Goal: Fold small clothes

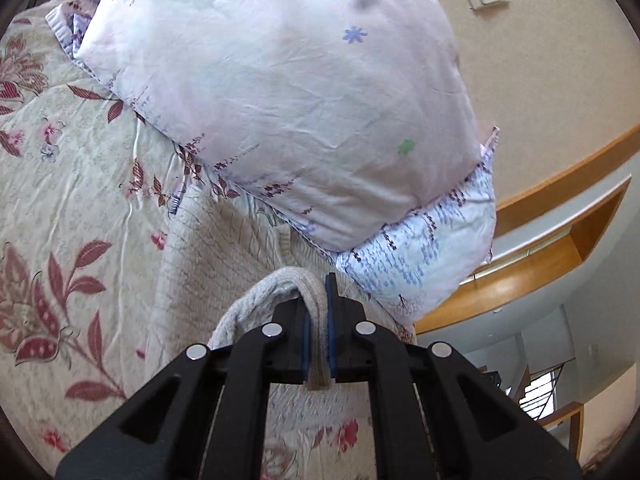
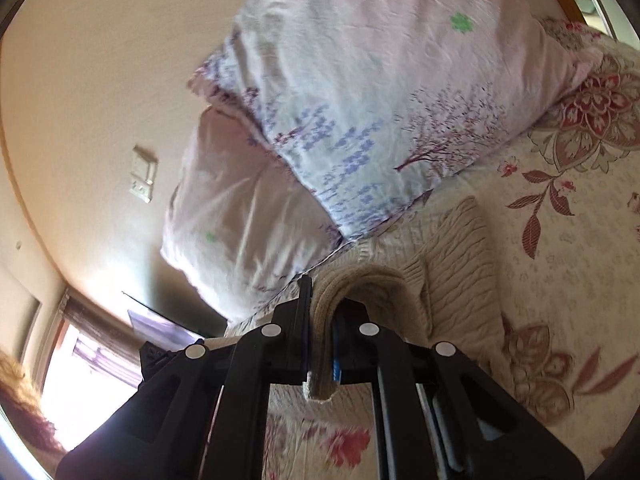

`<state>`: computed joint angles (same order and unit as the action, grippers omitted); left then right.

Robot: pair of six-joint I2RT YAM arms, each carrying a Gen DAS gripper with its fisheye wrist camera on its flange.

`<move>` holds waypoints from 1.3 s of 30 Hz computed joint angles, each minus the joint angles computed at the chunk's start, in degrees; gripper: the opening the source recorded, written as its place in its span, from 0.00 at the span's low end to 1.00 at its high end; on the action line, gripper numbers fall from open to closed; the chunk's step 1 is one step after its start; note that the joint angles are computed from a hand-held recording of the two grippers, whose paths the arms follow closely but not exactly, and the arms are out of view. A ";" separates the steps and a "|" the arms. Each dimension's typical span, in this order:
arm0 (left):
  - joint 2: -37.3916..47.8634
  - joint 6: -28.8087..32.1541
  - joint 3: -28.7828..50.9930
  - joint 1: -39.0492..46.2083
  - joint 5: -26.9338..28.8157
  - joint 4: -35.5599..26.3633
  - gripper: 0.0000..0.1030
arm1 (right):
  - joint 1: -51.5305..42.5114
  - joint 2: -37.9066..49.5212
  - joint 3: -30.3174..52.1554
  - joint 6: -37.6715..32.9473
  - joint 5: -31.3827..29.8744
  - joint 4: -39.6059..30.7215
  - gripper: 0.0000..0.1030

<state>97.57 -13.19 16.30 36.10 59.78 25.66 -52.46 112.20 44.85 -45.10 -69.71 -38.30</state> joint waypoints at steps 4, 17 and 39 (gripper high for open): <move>6.07 -6.62 2.57 -3.04 -2.07 7.23 0.06 | 2.26 1.49 -1.09 11.38 -0.23 10.99 0.08; 23.44 -18.68 12.44 -9.91 -9.65 15.88 0.06 | 11.52 6.55 -1.37 42.41 9.42 38.26 0.08; 8.32 -0.04 7.06 -10.27 -24.46 0.31 0.43 | 9.14 -2.21 -2.74 32.17 23.39 30.28 0.46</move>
<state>105.89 -13.23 23.36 25.83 35.33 25.96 -43.32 109.99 42.11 -12.93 -46.32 -8.02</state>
